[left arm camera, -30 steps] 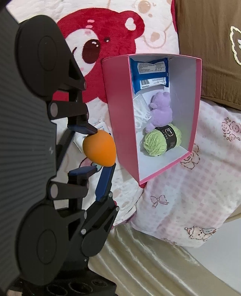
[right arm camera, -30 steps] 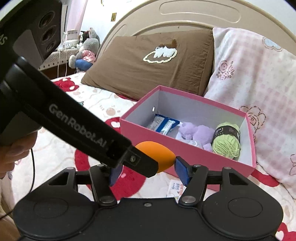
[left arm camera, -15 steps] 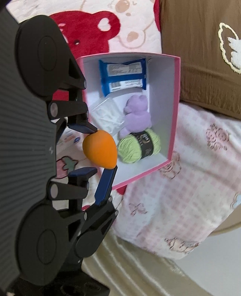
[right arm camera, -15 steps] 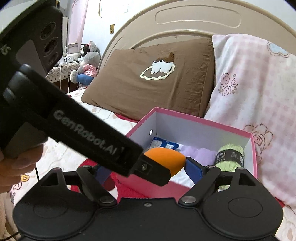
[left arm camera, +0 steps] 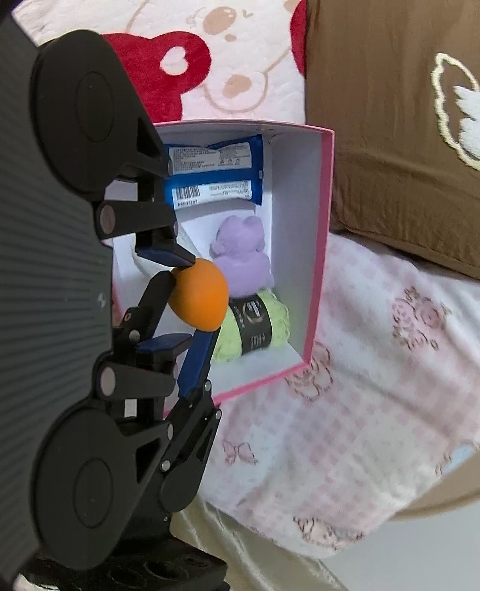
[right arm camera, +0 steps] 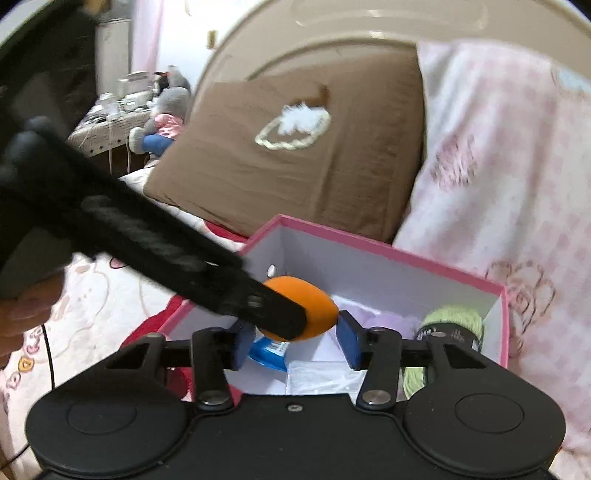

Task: Organize objects
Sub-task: 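Lift the orange sponge with the left tool and carry it into the pink box, then open the left tool to drop the sponge beside the blue packet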

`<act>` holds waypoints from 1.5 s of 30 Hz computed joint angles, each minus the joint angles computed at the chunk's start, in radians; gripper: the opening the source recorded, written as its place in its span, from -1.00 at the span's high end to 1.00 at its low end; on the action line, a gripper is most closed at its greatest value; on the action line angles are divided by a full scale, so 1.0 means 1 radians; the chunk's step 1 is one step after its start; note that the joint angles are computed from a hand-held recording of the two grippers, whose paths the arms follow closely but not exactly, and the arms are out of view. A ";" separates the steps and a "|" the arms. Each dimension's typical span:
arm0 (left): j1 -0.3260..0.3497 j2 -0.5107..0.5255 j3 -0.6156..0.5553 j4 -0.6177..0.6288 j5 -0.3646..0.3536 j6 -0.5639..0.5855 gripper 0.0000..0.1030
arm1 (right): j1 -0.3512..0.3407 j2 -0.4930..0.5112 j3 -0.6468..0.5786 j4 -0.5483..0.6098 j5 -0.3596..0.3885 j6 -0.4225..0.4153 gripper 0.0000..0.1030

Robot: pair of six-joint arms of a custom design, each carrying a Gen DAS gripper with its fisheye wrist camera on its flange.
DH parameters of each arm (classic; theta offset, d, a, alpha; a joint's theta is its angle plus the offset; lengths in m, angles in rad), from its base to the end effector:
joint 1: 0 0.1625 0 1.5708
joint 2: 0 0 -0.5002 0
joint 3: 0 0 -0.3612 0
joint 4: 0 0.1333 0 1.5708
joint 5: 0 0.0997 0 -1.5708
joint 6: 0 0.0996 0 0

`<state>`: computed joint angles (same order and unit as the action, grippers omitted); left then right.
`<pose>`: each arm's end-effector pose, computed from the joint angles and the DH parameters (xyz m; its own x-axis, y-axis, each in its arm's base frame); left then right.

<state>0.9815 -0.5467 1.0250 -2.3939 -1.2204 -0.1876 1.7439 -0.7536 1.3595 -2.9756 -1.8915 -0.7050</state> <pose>-0.3462 -0.8192 0.2019 -0.9280 0.2722 -0.2544 0.3562 0.8480 -0.3923 0.2380 -0.7694 0.3046 -0.6638 -0.4003 0.6318 -0.7225 0.5616 -0.4033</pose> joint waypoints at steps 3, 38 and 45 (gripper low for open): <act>0.012 0.042 -0.094 0.087 0.011 -0.037 0.30 | -0.009 0.022 -0.072 0.101 0.005 0.024 0.00; -0.001 0.090 -0.194 0.218 0.170 -0.066 -0.39 | -0.053 0.038 -0.170 0.254 -0.029 0.188 -0.43; -0.039 0.013 -0.075 0.199 0.198 -0.069 -0.74 | -0.020 -0.026 -0.027 0.093 -0.018 0.121 -0.80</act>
